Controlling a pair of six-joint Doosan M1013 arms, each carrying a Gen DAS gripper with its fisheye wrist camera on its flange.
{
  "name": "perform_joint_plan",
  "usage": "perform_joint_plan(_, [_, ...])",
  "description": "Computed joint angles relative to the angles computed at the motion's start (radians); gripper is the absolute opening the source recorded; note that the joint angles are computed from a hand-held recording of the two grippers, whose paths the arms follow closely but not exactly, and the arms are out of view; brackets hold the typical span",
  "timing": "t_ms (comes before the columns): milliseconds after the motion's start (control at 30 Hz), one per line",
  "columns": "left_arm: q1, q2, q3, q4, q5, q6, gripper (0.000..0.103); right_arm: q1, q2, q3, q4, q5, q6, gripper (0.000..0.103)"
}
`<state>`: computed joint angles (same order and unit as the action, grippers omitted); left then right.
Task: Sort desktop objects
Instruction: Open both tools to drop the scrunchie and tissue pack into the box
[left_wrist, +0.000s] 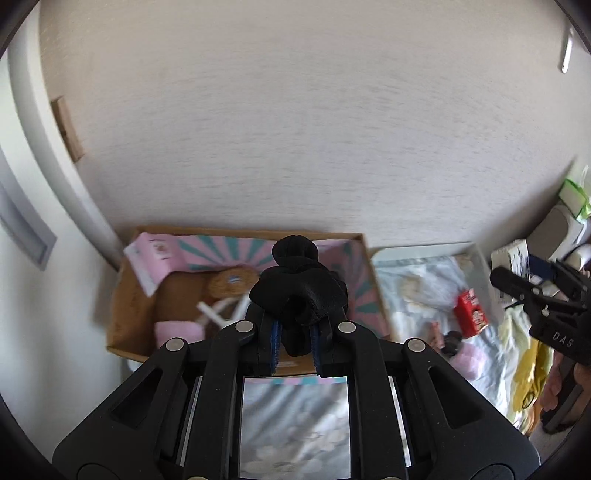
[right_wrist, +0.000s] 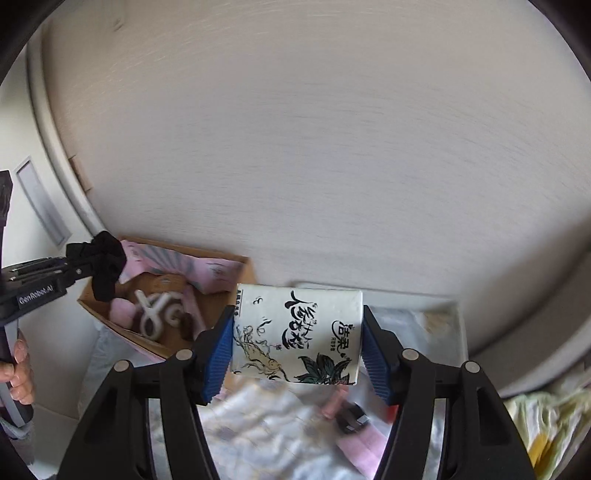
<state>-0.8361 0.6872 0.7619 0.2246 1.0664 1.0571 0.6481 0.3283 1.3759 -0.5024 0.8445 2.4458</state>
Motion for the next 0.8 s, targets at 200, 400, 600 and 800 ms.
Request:
perform_joint_plan(200, [0.039,-0.015,0.078,-0.017,0.01,-0.001,0.012,0.013,0.117,-0.129,0.135,-0.005,-0.153,0.059])
perform_joint_plan(400, [0.076,-0.012,0.129,-0.086,-0.002,0.034,0.012,0.041,0.224,-0.233,0.196,0.092,-0.279,0.059])
perform_joint_plan(600, [0.088,-0.012,0.148,-0.11,-0.016,0.064,0.012,0.051,0.271,-0.284,0.211,0.141,-0.311,0.059])
perform_joint_plan(800, [0.099,-0.026,0.164,-0.187,-0.067,0.111,0.102,0.046,0.284,-0.311,0.25,0.14,-0.316,0.066])
